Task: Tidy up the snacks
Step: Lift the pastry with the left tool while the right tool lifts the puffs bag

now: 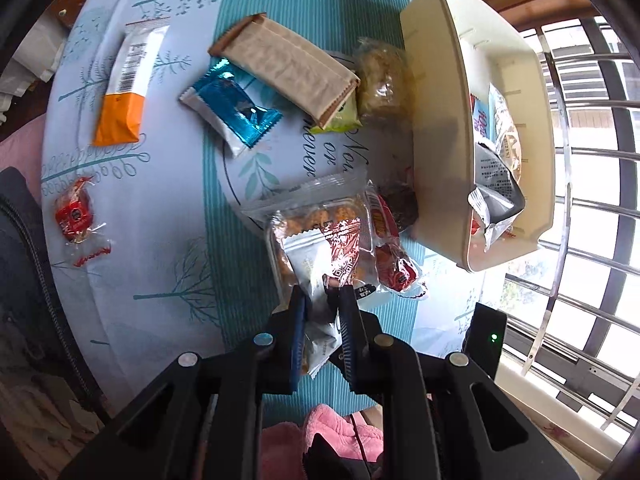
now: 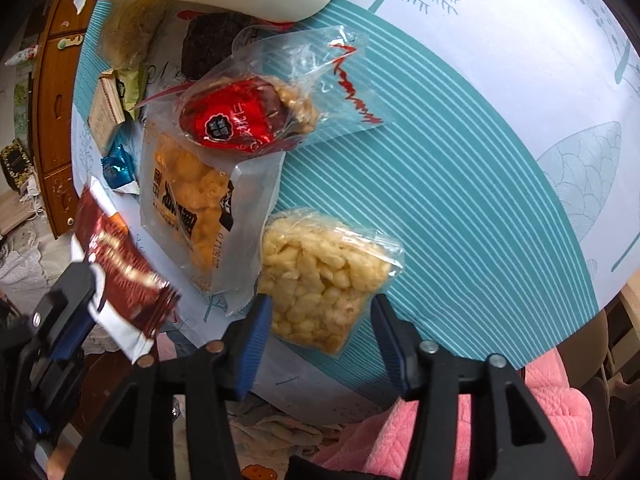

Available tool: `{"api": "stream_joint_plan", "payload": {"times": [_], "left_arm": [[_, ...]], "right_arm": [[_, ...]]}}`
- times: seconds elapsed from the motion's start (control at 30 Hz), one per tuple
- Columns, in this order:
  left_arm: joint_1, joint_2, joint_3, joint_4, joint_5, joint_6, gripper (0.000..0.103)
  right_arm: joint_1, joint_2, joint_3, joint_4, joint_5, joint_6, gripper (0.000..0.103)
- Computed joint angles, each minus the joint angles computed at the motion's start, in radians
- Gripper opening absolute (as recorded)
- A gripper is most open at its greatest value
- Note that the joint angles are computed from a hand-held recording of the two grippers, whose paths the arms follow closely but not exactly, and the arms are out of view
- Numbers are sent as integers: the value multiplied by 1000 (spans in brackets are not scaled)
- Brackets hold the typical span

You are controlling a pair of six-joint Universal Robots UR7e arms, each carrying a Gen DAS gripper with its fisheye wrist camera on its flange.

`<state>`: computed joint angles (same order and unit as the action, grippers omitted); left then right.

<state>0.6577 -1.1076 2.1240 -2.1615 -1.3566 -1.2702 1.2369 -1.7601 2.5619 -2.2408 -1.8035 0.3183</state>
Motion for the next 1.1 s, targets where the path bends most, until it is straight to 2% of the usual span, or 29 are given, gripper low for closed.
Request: {"api": "stream_joint_plan", "payload": {"times": [0.27, 0.47, 0.67, 0.83, 1.1], "left_arm": [[0, -68, 41, -5, 23, -30, 14], [-2, -92, 59, -15, 36, -32, 14], [-13, -107, 67, -22, 36, -21, 14], [-33, -115, 71, -22, 31, -11, 14], [-86, -127, 76, -17, 12, 9, 14]], "right_arm": [[96, 104, -9, -59, -57, 99, 70], [159, 162, -11, -78, -111, 171, 71], [209, 200, -7, -124, -139, 184, 69], [187, 174, 30, -181, -135, 121, 66], [131, 32, 107, -165, -129, 70, 65]]}}
